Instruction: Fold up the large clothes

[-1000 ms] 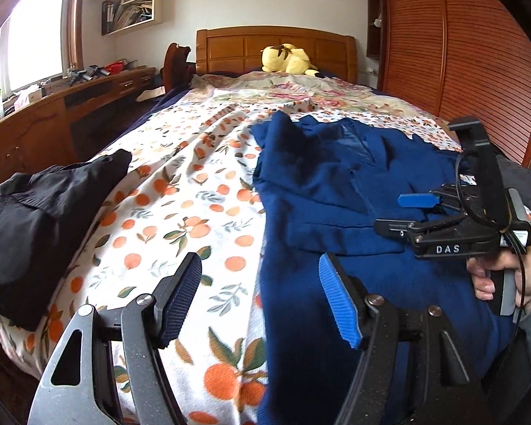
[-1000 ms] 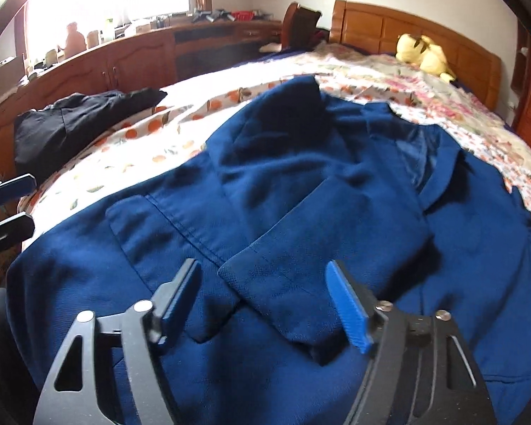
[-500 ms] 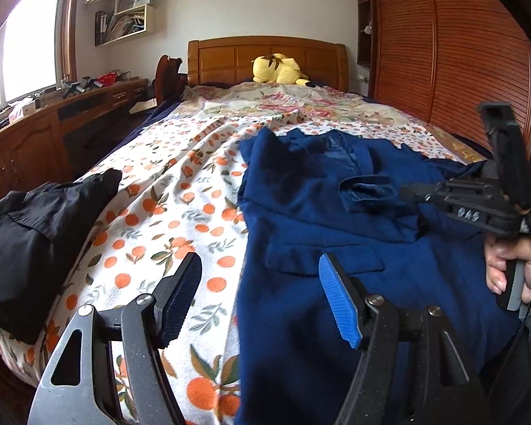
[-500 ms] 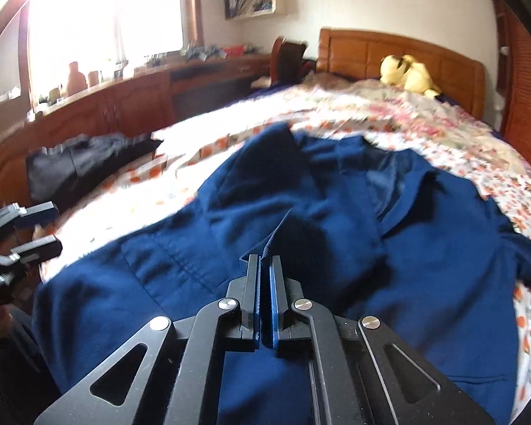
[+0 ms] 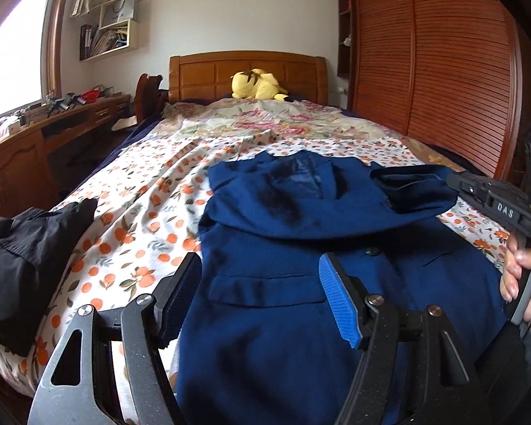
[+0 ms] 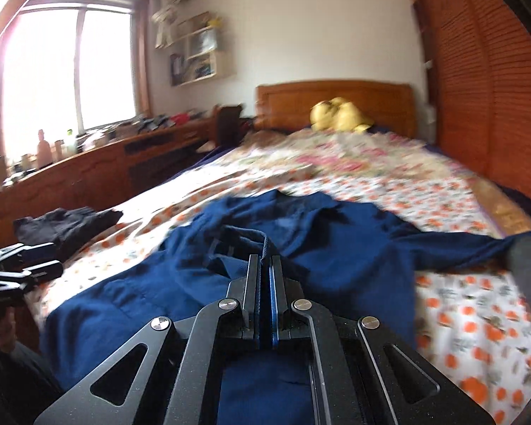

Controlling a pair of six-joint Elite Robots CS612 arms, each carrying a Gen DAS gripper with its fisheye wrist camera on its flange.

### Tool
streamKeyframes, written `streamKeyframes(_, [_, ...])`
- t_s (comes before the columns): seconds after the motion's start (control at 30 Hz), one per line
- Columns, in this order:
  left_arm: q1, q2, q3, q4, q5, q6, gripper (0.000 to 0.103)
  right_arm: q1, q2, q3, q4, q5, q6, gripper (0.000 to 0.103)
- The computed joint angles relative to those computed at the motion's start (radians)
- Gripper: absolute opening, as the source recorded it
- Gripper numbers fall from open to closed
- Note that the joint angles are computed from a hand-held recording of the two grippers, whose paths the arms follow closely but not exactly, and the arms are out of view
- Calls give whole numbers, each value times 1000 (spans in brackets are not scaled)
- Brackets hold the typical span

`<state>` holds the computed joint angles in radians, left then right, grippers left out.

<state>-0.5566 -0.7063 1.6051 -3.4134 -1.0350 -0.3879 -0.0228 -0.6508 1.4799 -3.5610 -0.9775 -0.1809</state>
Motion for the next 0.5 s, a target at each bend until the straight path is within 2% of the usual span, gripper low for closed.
streamKeyframes(0.17, [-11, 11, -32, 31, -3, 22, 70, -6, -12, 54, 87, -24, -90, 4])
streamKeyframes(0.27, [-13, 14, -48, 57, -28, 7, 70, -12, -21, 81, 146, 3, -154, 4])
streamKeyframes(0.4, [-23, 17, -65, 90, -13, 11, 70, -13, -26, 94, 190, 18, -240, 4])
streamKeyframes(0.5, [-28, 17, -75, 107, -5, -6, 70, -22, -26, 65, 272, 51, -281, 4])
